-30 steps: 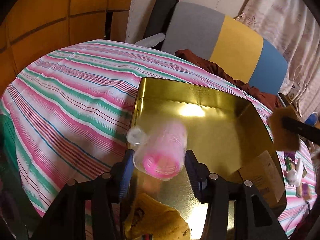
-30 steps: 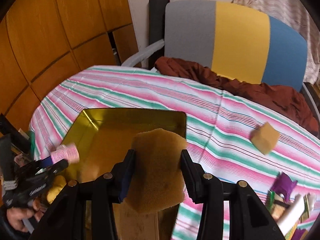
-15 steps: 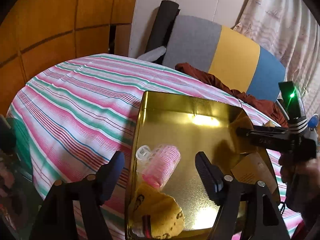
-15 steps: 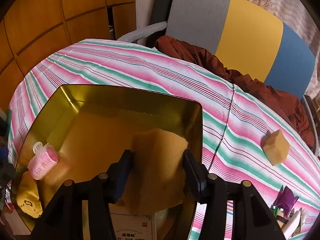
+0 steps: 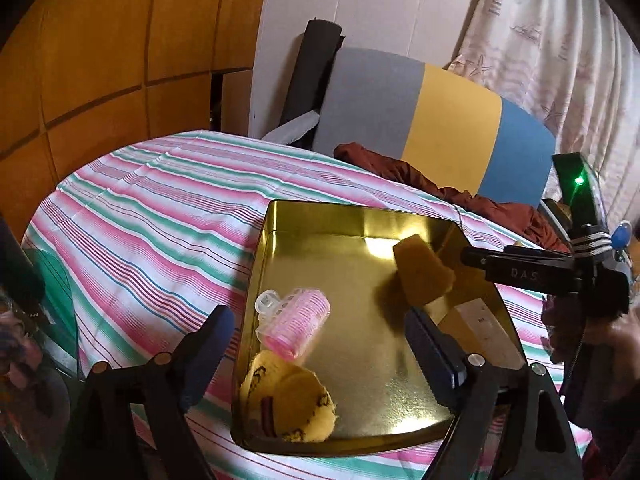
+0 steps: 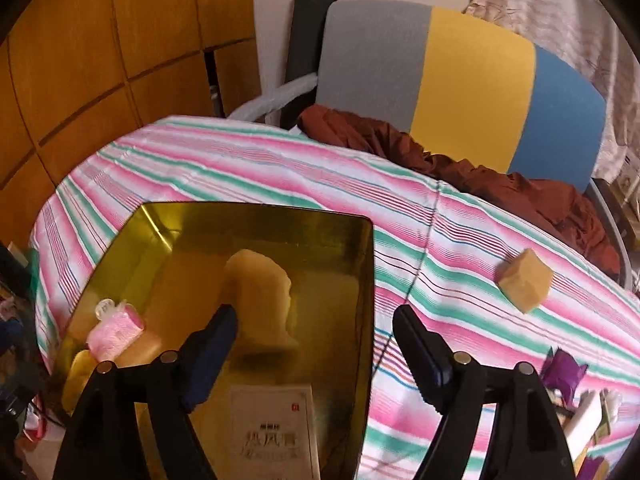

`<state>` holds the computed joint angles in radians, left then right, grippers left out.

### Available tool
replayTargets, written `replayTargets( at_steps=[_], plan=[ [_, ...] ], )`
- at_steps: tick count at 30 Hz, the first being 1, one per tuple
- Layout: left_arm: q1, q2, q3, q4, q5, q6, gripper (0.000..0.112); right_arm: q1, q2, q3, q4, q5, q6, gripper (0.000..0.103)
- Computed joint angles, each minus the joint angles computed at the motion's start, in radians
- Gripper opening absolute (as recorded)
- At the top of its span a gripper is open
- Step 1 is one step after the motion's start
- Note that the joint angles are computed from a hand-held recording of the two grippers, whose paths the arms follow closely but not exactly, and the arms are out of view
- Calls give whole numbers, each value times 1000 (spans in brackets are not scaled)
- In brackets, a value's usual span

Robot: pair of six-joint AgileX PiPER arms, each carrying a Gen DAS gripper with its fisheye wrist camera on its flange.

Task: Organize objects
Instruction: 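Carry the roller and sponge to the gold tray and release both, then move both grippers back over the remaining pile of items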

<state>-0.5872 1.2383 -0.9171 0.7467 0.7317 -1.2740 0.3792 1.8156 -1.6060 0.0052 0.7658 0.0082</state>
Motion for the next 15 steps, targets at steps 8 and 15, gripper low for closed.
replayTargets(
  at_steps=[8,15],
  plan=[
    [-91,-6,-3,31,60,-67,92,7,-208,285,-100,-114,114,90],
    [-173,11,-28,63,111,-100,92,7,-328,442,-185,-164,213,90]
  ],
)
